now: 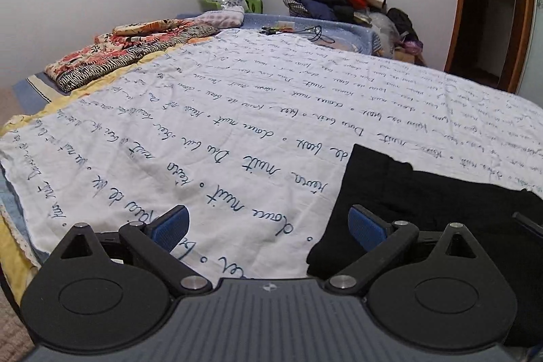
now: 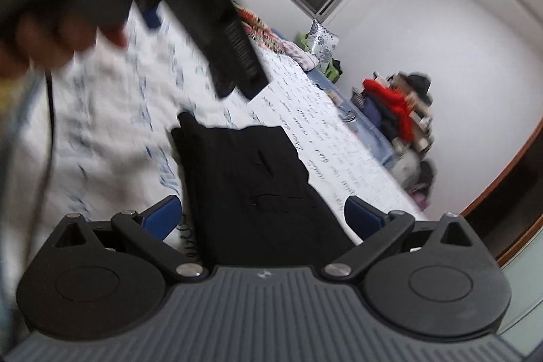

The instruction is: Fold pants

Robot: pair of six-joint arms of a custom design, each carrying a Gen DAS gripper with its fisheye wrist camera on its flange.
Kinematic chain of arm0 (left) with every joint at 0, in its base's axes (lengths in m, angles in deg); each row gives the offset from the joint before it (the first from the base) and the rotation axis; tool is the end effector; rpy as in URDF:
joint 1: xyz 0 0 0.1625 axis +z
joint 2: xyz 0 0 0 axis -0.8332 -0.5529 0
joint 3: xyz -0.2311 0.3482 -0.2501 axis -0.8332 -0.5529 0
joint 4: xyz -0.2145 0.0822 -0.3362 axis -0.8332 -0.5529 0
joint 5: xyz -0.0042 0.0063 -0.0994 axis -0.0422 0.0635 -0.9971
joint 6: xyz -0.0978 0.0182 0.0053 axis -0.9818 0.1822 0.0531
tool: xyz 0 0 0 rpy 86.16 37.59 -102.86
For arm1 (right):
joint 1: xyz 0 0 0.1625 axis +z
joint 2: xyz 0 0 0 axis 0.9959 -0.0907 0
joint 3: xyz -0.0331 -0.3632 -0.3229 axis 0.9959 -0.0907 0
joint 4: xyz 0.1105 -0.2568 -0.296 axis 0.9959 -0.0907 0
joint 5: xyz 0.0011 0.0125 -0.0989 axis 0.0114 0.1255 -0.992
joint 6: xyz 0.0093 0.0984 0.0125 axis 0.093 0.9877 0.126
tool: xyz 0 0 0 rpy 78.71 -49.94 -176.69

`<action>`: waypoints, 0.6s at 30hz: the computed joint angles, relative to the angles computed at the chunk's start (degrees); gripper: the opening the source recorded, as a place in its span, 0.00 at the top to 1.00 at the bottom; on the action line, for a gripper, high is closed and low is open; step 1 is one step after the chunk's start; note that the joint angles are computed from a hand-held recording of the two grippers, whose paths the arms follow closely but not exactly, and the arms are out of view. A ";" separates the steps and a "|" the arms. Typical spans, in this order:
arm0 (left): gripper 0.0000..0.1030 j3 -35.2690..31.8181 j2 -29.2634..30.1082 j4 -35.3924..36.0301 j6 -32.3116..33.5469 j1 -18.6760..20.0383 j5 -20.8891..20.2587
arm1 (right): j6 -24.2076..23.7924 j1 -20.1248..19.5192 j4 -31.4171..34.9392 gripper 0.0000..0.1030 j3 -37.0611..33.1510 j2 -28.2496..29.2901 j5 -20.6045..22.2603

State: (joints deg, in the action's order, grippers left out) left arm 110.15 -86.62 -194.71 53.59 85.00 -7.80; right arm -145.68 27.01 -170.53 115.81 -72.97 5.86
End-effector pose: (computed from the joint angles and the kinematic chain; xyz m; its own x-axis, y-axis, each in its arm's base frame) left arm -0.1266 -0.3121 0.2860 -0.3761 -0.8428 -0.3849 0.2022 0.3307 -0.9218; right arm 0.3306 -0.4393 -0.0023 0.4010 -0.7590 0.5130 -0.8707 -0.4898 -0.0442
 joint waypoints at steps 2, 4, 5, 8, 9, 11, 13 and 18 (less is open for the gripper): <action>0.02 0.02 -0.66 -0.47 0.82 0.57 -0.39 | -5.92 -0.31 -7.13 0.02 0.39 3.00 -0.55; 0.02 -0.21 -2.39 -2.51 1.91 0.72 -1.27 | -8.59 -0.38 -9.90 0.02 0.77 4.33 -0.39; 0.02 -0.44 -3.84 -4.36 3.01 0.50 -1.90 | -9.24 -0.24 -10.63 0.02 0.73 4.78 -0.32; 0.02 -0.50 -7.99 -11.31 5.85 -0.50 -4.43 | -11.43 0.03 -12.07 0.02 -0.09 6.44 1.06; 0.02 -0.77 -9.20 -13.73 7.38 -0.80 -5.18 | -12.13 0.04 -12.09 0.03 -0.41 6.88 1.92; 0.02 -1.43 -11.45 -17.65 10.55 -1.15 -6.47 | -14.13 0.17 -10.69 0.19 -1.03 7.35 3.33; 0.02 -1.98 -13.15 -20.64 12.54 -1.53 -7.30 | -15.77 0.46 -9.48 0.43 -1.59 7.96 3.82; 0.02 -4.42 -18.13 -33.82 24.63 0.06 -10.81 | -13.12 1.43 -4.48 0.91 -3.23 8.01 1.32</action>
State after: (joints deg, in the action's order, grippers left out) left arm 105.72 -104.75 -228.52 78.22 85.06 -18.61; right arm -158.80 28.44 -175.01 112.58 -64.96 7.19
